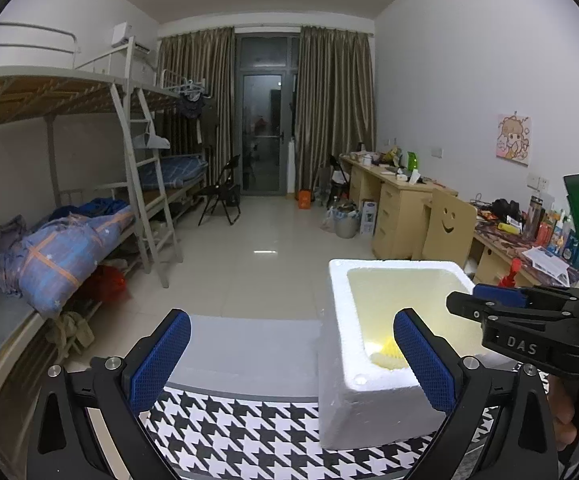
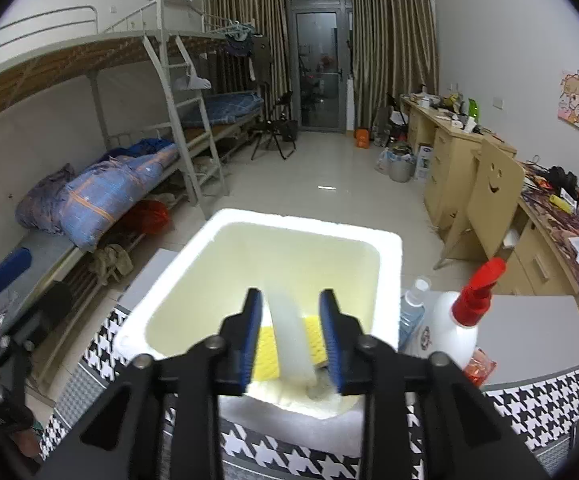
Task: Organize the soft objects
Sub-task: 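Lower the white roll into the box and open the right tool, then withdraw both open tools from the box toward the blue face mask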
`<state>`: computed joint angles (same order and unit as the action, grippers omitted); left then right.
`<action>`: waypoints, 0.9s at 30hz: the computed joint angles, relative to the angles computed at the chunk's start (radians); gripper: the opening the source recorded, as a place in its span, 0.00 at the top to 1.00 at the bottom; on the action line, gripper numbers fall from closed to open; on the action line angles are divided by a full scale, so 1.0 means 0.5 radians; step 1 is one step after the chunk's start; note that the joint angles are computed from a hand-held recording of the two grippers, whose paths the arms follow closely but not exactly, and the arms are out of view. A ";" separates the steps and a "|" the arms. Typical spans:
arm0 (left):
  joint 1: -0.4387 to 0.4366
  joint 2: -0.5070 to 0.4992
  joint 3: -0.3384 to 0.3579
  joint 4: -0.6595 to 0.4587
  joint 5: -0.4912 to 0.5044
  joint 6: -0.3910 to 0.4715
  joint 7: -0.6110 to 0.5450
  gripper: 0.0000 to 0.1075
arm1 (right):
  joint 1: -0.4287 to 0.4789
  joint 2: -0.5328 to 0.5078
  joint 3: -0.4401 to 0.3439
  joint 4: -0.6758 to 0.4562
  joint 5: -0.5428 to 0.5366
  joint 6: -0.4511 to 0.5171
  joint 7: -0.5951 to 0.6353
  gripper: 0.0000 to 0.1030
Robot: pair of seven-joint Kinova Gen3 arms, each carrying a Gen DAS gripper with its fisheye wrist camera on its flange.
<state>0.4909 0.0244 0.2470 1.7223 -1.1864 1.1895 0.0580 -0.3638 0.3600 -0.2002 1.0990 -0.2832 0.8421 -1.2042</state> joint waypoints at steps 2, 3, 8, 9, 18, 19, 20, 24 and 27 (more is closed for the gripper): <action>-0.005 -0.005 -0.003 0.005 0.009 -0.014 -0.006 0.05 | 0.009 -0.018 -0.004 0.026 -0.009 -0.018 0.013 0.52; -0.006 -0.007 -0.002 0.005 0.011 -0.016 -0.006 0.05 | 0.019 -0.036 -0.009 0.050 -0.020 -0.037 0.025 0.46; 0.011 0.000 0.018 -0.013 -0.010 0.023 -0.007 0.05 | 0.063 -0.102 -0.025 0.103 -0.086 -0.056 0.071 0.38; 0.019 -0.001 0.022 -0.017 -0.015 0.035 -0.004 0.05 | 0.074 -0.117 -0.028 0.119 -0.105 -0.067 0.086 0.32; 0.104 -0.004 0.075 -0.031 -0.051 0.139 0.039 0.05 | 0.146 -0.275 -0.026 0.306 -0.243 -0.185 0.223 0.19; 0.112 -0.003 0.078 -0.037 -0.052 0.151 0.037 0.05 | 0.157 -0.292 -0.026 0.329 -0.262 -0.199 0.246 0.19; 0.125 -0.001 0.084 -0.044 -0.055 0.171 0.036 0.05 | 0.161 -0.307 -0.023 0.348 -0.274 -0.210 0.256 0.19; 0.176 0.010 0.105 -0.070 -0.069 0.225 0.025 0.05 | 0.208 -0.370 -0.017 0.429 -0.374 -0.231 0.338 0.19; 0.216 0.021 0.117 -0.084 -0.077 0.264 0.028 0.05 | 0.236 -0.414 -0.006 0.483 -0.453 -0.250 0.419 0.18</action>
<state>0.5987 0.0348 0.3053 1.6804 -1.2247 1.3213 0.0720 -0.2457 0.1529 -0.2032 1.3408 -0.5097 0.7169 -0.9947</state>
